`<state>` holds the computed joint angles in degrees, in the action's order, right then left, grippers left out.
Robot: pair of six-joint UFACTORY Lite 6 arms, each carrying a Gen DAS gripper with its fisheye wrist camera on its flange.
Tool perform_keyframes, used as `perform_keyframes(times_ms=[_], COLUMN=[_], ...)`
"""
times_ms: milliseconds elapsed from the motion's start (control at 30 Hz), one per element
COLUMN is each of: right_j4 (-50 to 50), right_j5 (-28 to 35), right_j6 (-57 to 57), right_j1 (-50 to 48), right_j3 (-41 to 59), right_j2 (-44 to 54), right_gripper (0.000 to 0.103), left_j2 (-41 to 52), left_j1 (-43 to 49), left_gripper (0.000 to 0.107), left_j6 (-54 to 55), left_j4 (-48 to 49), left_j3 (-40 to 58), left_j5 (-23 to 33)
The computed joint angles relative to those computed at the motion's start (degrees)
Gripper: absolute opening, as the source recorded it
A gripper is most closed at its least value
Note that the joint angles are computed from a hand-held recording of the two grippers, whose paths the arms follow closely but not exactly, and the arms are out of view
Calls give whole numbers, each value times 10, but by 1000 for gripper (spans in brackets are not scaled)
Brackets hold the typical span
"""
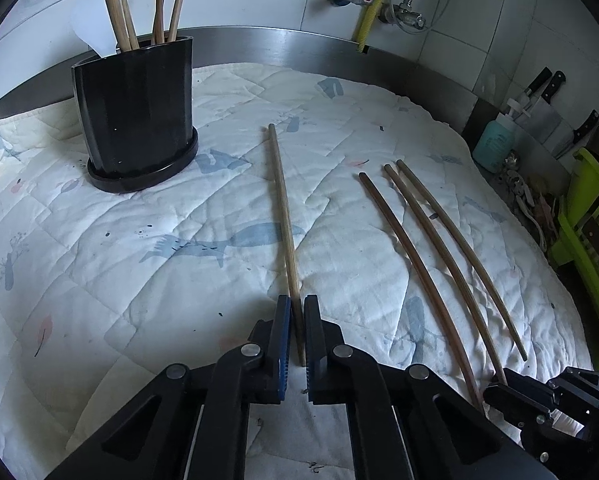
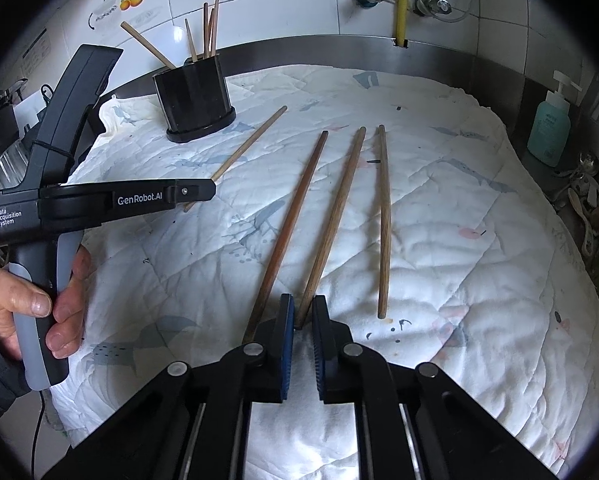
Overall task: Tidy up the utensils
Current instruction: 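Close the left gripper on a lone chopstick while the right gripper closes on another, then carry both held chopsticks over the black holder and lower them in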
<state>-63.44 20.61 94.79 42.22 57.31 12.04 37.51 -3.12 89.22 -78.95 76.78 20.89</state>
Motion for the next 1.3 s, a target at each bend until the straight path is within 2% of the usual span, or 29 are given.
perform_keyframes(times_ms=[533,1033,1300], right_j4=[-97,-156,-150], right_j5=[84,91,90], right_j6=[54,55,-1], right_j1=[24,-11,-27], right_j3=[2,50,117], right_j2=[-64,-71,-42], right_gripper=[10,8,8], left_j2=[-146,-170,-175], left_j1=[31,59,76], left_gripper=[4,4,4], left_j6=[163,106,93], left_j4=[-147,-88,-68], left_j3=[-109,-59,-20], left_j5=[-2,14,28])
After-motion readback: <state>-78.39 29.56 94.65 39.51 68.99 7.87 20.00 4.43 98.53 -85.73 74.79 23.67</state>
